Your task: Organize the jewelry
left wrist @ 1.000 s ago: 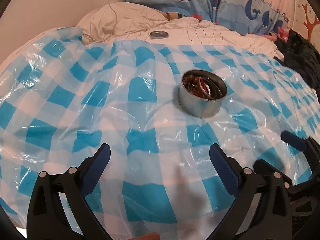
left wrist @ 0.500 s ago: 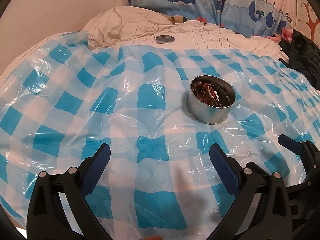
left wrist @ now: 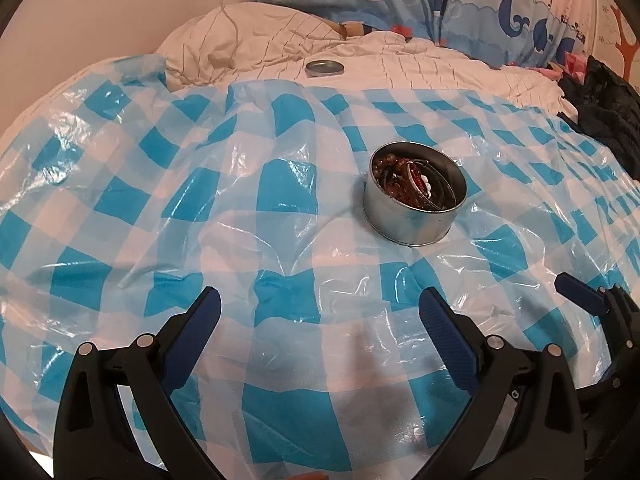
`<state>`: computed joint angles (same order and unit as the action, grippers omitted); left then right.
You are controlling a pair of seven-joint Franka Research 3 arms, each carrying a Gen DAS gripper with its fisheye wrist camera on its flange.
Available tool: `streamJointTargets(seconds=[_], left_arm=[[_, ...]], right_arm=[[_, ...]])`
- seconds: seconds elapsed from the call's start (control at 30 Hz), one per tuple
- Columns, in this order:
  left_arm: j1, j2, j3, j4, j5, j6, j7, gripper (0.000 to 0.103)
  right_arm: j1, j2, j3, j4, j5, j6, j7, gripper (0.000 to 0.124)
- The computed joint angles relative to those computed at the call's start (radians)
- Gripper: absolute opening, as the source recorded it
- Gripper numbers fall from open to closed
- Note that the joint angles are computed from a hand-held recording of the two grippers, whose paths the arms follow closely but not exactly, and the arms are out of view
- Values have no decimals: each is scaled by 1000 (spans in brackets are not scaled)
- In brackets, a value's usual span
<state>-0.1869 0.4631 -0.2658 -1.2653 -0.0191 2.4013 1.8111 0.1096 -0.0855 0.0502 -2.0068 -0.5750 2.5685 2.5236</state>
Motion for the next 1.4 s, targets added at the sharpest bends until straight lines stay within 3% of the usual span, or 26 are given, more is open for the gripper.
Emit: streamJointTargets(seconds=[1.4], left_arm=[[-19,14,23,17,80,-36,-38,95]], right_arm=[[8,12,-7,4,48,-6,-29,96]])
